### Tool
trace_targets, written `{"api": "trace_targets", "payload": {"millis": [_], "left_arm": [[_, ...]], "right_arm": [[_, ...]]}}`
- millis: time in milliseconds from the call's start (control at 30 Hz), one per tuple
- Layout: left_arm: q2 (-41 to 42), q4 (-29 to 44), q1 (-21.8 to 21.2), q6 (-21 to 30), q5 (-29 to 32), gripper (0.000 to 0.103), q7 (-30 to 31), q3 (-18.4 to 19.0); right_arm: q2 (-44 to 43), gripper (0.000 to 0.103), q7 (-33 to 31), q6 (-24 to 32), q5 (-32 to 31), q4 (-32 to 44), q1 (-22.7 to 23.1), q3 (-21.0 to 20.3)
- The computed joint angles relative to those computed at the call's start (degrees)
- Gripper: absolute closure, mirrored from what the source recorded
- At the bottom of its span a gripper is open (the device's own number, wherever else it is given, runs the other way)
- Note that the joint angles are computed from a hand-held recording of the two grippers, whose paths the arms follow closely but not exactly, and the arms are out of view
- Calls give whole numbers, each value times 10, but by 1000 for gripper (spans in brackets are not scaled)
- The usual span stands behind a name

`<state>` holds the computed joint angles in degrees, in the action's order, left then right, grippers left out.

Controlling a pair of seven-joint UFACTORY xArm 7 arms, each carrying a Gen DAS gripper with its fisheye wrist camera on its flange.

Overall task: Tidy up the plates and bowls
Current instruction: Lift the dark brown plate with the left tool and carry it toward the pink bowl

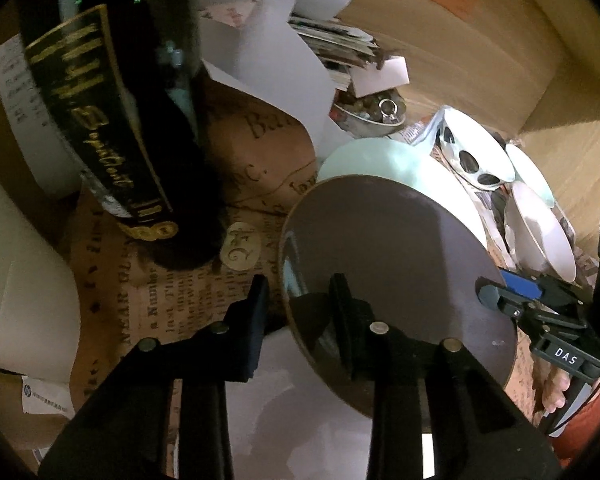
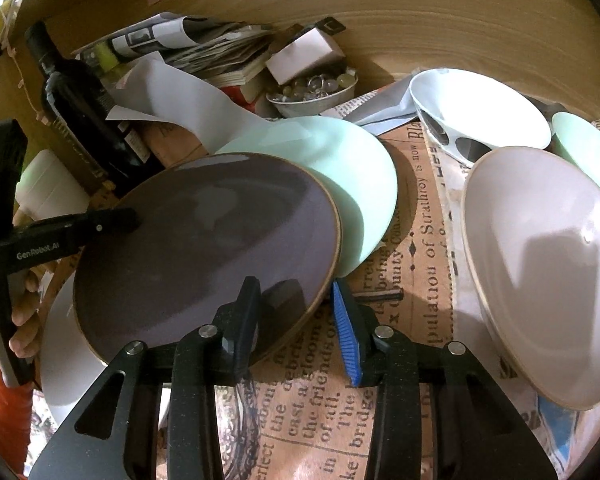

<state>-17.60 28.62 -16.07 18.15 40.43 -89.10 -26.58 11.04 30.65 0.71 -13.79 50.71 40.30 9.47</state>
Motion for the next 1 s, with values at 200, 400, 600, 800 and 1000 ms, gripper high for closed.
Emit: {"api": "trace_targets", "payload": {"millis": [200,400,600,800,1000], "left_arm": [[13,8,-4,-2,-3,74,7,7],[9,21,-17,46,13,73,-13,-7],[-5,16,-39,67,17,73,-34,-7],[-21,14,-48,85,29,73,-68,-23],[-39,18,-60,119,46,73,-110,-50]], "right_arm": [[0,72,24,-12,-18,-4,21,-25],[0,73,8,-20,8,-9,-3,1],[-8,73,18,-30,-2,-19,23,-27],[-26,74,36,-49,-28,-39,69,-76],[-48,75,86,-68,-87,-59,176,-193]]}}
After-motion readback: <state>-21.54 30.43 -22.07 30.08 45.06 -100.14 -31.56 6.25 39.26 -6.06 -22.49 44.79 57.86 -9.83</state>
